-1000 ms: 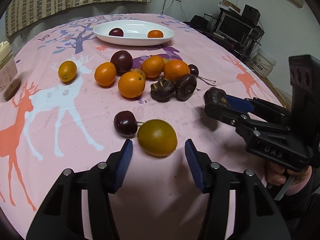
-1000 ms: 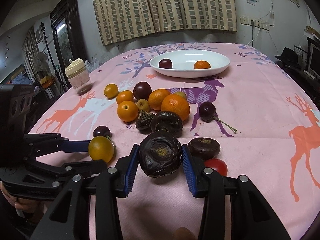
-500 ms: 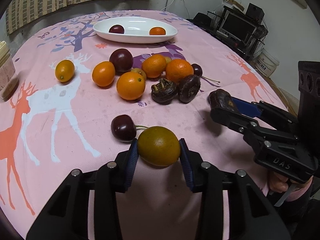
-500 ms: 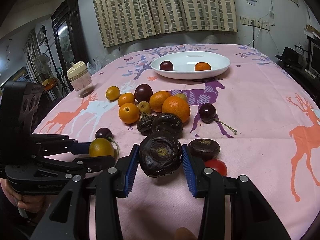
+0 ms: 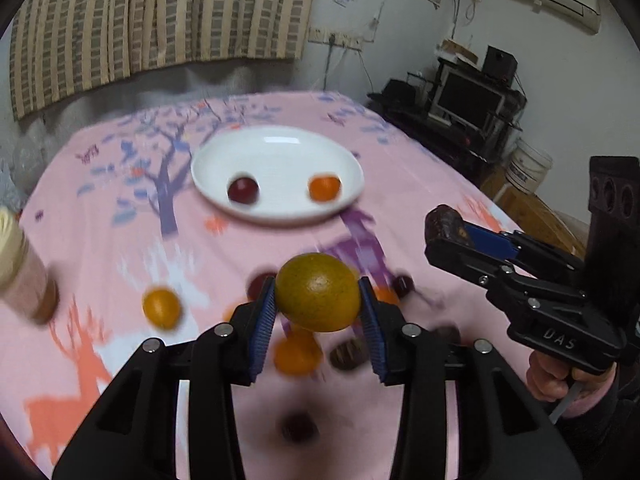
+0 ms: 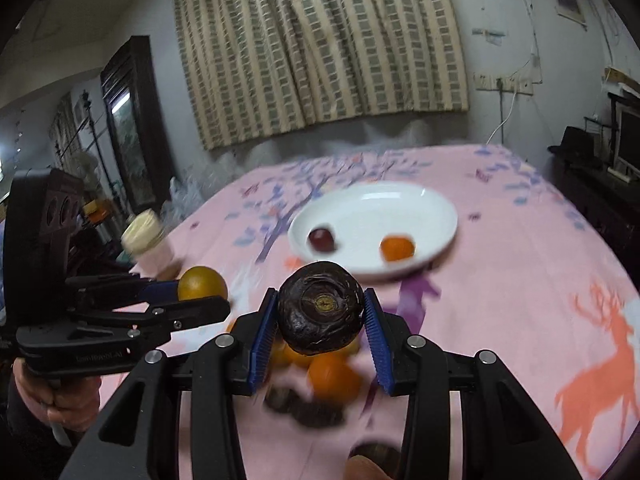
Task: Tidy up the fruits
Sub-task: 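Carry the date and yellow plum to the plate and release both, then grasp the red cherry tomato with the right tool while the left tool grasps a cherry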
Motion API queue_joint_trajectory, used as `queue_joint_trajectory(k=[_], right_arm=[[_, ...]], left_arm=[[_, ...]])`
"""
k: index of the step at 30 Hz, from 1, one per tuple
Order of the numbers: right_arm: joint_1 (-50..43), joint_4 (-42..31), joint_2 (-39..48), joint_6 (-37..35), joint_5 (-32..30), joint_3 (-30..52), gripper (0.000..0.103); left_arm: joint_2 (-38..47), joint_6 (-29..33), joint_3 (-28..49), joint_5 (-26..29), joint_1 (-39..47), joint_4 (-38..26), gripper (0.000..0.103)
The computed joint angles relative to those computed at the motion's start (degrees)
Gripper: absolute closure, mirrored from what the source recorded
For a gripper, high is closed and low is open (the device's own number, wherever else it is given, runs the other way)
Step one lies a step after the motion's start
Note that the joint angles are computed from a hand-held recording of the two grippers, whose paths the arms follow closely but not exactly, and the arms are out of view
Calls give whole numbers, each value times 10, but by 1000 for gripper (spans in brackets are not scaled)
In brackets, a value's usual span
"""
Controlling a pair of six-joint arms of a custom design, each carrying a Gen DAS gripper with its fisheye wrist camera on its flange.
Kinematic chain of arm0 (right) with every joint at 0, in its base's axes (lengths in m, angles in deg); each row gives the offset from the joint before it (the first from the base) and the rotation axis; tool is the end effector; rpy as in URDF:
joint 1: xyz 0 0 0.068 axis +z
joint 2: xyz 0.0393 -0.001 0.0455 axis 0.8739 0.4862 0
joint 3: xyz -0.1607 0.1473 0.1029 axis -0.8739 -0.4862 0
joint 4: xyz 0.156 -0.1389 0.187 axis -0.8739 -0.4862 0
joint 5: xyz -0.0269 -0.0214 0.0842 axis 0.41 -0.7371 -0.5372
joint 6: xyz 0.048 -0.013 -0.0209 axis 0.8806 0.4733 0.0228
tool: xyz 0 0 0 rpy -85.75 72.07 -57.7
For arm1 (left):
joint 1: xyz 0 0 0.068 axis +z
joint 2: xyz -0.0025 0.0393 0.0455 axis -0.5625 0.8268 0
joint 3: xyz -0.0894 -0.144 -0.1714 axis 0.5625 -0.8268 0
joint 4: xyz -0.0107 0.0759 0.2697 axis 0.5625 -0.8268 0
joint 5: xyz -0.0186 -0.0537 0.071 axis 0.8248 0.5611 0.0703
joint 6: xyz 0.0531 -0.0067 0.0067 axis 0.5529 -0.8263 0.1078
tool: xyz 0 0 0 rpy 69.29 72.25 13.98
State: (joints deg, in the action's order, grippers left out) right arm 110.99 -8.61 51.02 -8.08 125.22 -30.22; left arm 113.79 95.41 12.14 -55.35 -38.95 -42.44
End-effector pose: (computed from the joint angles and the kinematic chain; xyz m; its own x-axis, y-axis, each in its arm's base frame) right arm 0.1906 0.1943 0.1177 -0.4441 0.1219 -0.8876 -0.0675 0.9833 0.1689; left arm 0.2484 -0.0376 0.1560 -0.6099 0.3233 -0.7235 0.5951 0.7898 -0.1487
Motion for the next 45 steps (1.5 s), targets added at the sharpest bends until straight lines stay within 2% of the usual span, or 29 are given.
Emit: queue_joint_trajectory(k=[2, 5, 8, 12, 16, 19, 20, 21, 22, 23, 24, 25, 26, 29, 33, 37, 39, 40, 43, 45], right_arm=[[-97, 13, 65, -33, -66, 68, 60], [-176, -6, 160, -48, -117, 162, 60], [-222, -27, 242, -57, -165, 238, 60], [-243, -47, 311, -82, -191, 309, 60], [-243, -51, 344, -102, -196, 342, 60], [-241, -60, 354, -108, -205, 356, 58], [-240, -57, 348, -109, -203, 350, 47], [-238, -56, 339, -110, -199, 342, 40], [-233, -54, 326, -109, -191, 331, 31], [-227, -50, 303, -108, -183, 313, 22], [-221, -43, 275, -105, -179, 288, 17], [-213, -37, 247, -102, -173, 264, 5], [-204, -31, 221, -101, -164, 240, 4], [-163, -19, 125, -95, -131, 152, 4], [-80, 16, -14, -57, -81, 5, 4], [15, 15, -120, 38, -13, -119, 4], [67, -16, -134, 105, 32, -142, 4], [89, -53, -127, 151, 49, -141, 4], [117, -112, -75, 210, 33, -117, 4], [134, -134, -32, 239, 46, -99, 4]], left_arm=[[82, -25, 69, -9, -18, 25, 63], [209, -55, 181, -46, -48, 52, 63], [334, -77, 302, -80, -63, 52, 63], [490, -97, 468, -111, -67, 14, 63], [585, -105, 570, -135, -72, -24, 63], [612, -102, 592, -143, -75, -30, 62], [610, -103, 587, -148, -75, -24, 55], [602, -103, 577, -154, -76, -19, 48], [584, -104, 554, -159, -76, -2, 32], [552, -104, 515, -165, -76, 25, 23], [524, -102, 485, -171, -75, 42, 20], [492, -96, 455, -173, -72, 54, 15], [451, -89, 416, -169, -68, 64, 11], [344, -71, 321, -156, -50, 72, 7], [168, -51, 157, -124, -12, 80, 5], [3, -21, 7, -42, 57, 36, 5], [-66, 5, -60, 8, 103, 2, 5], [-94, 19, -89, 25, 122, -13, 5], [-170, 63, -167, 48, 167, -53, 5], [-205, 98, -203, 64, 190, -87, 5]])
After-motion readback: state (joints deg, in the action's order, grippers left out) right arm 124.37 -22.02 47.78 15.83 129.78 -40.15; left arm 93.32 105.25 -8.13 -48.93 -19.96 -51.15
